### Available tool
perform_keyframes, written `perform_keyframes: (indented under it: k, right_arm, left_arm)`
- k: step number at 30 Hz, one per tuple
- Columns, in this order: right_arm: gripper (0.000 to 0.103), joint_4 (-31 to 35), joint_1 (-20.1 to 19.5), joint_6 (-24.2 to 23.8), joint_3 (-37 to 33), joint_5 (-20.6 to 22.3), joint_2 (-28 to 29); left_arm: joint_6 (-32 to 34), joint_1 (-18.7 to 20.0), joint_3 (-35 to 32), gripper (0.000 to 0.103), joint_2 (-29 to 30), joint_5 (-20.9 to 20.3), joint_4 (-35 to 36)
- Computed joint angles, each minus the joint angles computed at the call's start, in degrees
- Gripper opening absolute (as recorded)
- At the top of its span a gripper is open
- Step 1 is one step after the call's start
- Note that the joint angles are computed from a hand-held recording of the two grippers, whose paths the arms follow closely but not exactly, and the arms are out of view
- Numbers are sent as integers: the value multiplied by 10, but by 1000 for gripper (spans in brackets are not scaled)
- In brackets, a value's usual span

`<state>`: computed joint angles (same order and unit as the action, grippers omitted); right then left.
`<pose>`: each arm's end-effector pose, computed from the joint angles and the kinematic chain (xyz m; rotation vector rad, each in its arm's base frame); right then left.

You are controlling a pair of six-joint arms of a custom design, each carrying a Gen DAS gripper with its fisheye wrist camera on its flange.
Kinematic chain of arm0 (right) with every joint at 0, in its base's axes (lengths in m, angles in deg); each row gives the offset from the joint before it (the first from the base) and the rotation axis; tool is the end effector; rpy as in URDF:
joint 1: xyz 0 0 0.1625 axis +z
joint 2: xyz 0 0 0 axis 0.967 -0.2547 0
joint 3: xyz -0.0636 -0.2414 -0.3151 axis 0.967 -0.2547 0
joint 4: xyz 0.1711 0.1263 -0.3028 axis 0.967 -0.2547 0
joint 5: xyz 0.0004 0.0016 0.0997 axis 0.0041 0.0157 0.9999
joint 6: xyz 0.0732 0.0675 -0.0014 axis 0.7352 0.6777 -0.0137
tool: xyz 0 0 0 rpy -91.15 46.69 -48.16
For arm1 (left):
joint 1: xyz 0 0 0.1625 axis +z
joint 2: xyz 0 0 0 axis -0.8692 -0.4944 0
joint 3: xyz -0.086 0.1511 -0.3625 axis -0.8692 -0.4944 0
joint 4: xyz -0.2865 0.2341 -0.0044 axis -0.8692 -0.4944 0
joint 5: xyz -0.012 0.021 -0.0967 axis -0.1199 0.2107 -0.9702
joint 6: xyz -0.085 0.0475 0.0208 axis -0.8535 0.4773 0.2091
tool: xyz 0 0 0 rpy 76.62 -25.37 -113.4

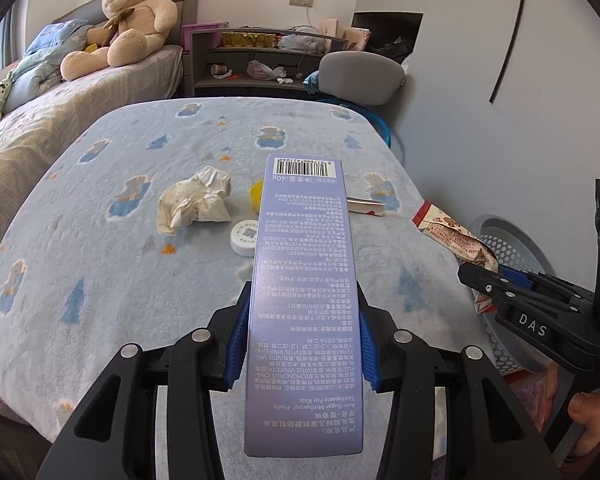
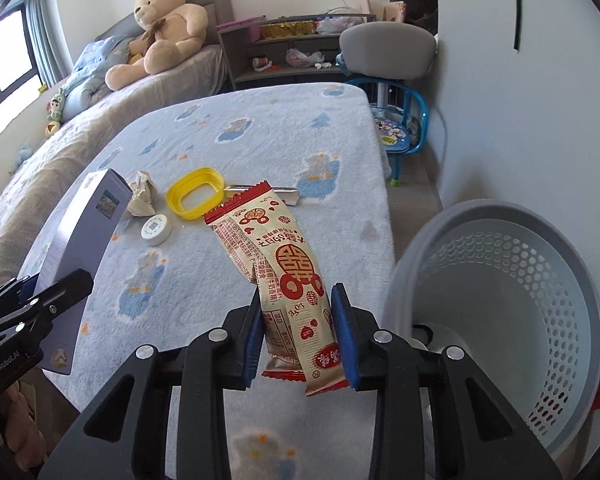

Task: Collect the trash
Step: 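Carry the box and snack wrapper over the grey basket with both grippers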

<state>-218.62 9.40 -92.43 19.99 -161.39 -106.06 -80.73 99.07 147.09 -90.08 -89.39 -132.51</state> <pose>0.0470 -0.6691 0.2830 0.7886 -2.4735 0.6175 -0.3665 -0.5753 -0.0053 0.0795 2.2622 -0.9909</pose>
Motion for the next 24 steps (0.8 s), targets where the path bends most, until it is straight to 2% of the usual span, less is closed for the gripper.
perform_keyframes:
  k: [9,14,18,24]
  right_arm:
    - [32,-51,-50,12,23,14,-61]
    - [32,-48,-86,46,1,14,-70]
    - [32,-39,-107,70,-12,21,-73]
    - [33,-51,-119,71,-24,25,-69]
  left_arm:
    - [98,-8,-136,44,87,-38,11]
    - [146,-9,-234,44,146,-63,36]
    - [189,-6,-332,44,202,-88,64]
    - [235,1,-501,44,292,-121,136]
